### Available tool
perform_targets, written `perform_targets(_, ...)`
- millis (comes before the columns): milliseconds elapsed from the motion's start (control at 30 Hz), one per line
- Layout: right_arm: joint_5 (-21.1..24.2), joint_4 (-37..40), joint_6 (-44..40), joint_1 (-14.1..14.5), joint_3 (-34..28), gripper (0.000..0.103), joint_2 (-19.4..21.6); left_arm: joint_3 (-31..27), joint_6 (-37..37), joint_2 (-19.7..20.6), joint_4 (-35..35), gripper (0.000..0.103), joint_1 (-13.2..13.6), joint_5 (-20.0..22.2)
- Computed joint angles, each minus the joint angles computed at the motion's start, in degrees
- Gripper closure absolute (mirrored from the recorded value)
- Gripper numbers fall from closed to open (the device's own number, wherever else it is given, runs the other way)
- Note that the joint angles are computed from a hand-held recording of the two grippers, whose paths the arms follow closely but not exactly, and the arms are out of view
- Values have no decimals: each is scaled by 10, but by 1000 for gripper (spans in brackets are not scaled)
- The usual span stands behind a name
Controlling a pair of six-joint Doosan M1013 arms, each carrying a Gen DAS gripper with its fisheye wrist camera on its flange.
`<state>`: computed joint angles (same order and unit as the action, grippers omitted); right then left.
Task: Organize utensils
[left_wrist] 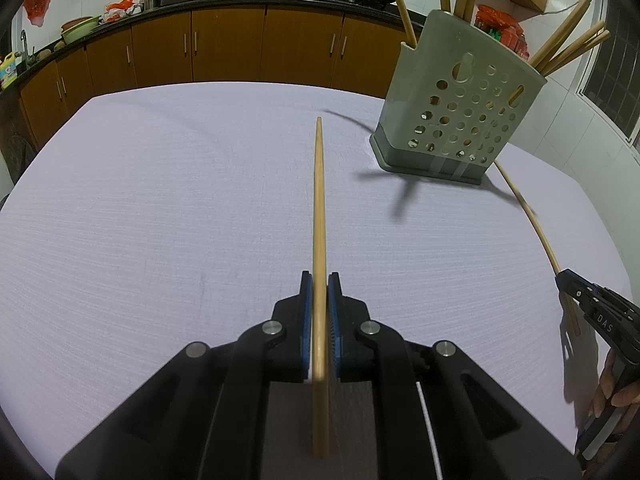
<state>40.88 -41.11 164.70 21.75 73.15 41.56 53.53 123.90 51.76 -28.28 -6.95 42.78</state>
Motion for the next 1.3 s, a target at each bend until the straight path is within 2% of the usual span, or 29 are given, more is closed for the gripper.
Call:
perform_targets(400, 1, 0, 1, 1, -1, 94, 0, 1, 1, -1, -1, 93, 0, 0)
perform_targets(700, -20, -6, 17, -1, 13, 95, -7, 34, 39, -18, -4, 95, 2, -11)
perform_targets(833, -27, -59, 54, 5, 29, 95, -17, 46, 60, -27, -18, 95, 7, -19)
perform_targets(1100, -32, -187, 171, 14, 55, 95, -43, 70, 140, -53, -119, 95, 18, -56)
perform_targets(1300, -26, -215, 191, 15, 56, 95, -45, 76, 179, -62, -166, 95, 19, -68)
